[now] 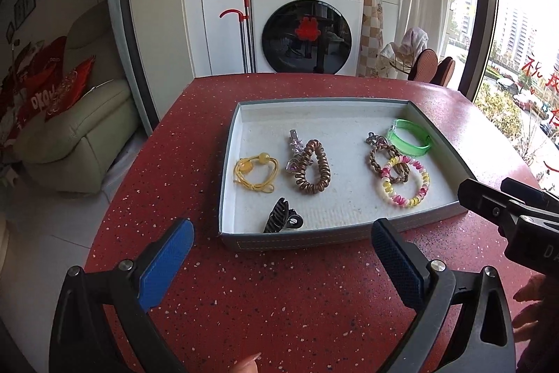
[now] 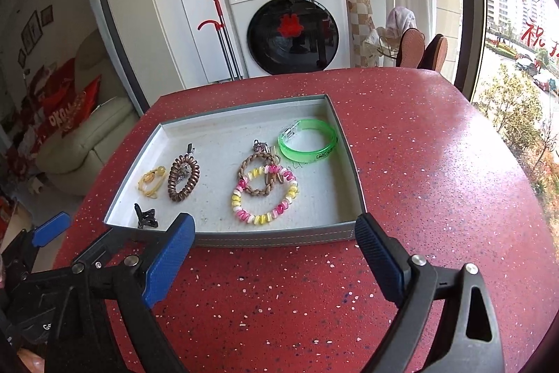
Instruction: Organize jewelry
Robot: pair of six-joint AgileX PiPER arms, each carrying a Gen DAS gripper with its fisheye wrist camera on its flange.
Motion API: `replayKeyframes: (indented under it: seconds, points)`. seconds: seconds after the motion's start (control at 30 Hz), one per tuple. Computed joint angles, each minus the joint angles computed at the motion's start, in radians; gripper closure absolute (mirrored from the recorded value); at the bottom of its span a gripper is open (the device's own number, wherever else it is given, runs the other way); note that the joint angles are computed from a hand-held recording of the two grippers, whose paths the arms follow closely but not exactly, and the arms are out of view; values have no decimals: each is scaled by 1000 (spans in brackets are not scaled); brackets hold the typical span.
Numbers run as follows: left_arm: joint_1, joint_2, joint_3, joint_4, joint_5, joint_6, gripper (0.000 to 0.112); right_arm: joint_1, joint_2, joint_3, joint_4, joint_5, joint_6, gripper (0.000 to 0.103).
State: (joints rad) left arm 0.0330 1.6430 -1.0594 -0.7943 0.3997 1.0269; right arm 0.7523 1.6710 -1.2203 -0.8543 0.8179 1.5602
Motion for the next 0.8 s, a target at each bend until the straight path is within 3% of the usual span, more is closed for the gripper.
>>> replayKeyframes:
  seconds: [0.2,0.53,0.8]
  points:
    - [3,-50,82,-68,-91,59,9,69,-5,30,-76,70,89,9]
    - [10,-76,159,-285,-122,286,9,138,16,29,-130,186,132,9]
    - [-6,-85,170,-298,-142,298,9,150,16,24,-143,207,135,9]
